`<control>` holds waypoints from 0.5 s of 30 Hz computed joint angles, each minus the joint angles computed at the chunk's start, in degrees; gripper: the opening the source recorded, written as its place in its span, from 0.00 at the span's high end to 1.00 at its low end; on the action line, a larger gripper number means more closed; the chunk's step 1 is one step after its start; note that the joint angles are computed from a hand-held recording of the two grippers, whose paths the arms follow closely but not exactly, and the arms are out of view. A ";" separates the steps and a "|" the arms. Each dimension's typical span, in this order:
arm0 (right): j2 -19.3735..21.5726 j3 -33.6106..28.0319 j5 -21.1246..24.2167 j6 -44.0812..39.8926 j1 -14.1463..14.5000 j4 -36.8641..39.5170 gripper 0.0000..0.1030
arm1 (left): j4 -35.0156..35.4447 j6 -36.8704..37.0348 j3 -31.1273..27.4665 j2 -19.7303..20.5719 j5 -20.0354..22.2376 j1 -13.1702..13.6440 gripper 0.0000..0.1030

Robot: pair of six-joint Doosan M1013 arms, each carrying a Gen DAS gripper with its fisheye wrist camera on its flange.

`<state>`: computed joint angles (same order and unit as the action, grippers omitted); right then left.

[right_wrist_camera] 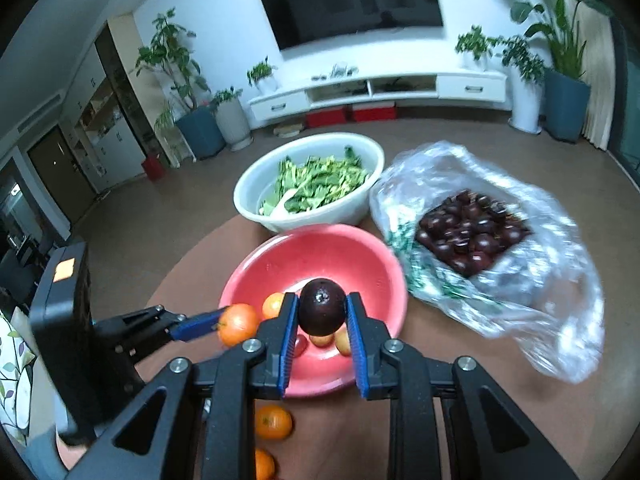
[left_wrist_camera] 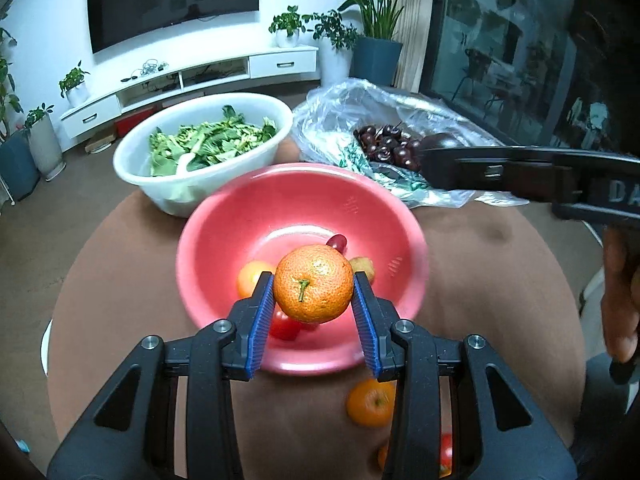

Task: Organize fruits
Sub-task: 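Carry mandarin and plum over the red bowl and open both tools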

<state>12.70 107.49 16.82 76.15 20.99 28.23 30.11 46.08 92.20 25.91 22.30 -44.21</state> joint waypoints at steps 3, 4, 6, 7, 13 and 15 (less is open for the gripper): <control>2.94 -2.33 1.96 3.57 0.35 -4.22 0.74 | -1.06 1.47 -0.89 1.41 0.50 0.15 0.65; 3.71 -2.91 2.66 4.79 0.54 -5.73 0.74 | -1.31 1.66 -0.94 1.68 0.47 0.24 0.65; 5.29 -4.05 3.74 6.92 0.91 -8.83 0.74 | -1.70 2.03 -1.31 2.44 0.30 0.44 0.65; 5.90 -4.61 4.27 7.31 1.09 -9.57 0.74 | -1.96 2.26 -1.47 2.77 0.20 0.51 0.65; 9.24 -7.65 7.36 12.22 1.75 -15.18 0.74 | -2.74 3.58 -2.79 4.60 1.13 0.71 0.64; 9.89 -8.11 8.14 13.69 1.96 -16.75 0.74 | -2.21 2.95 -3.14 5.02 1.32 0.74 0.64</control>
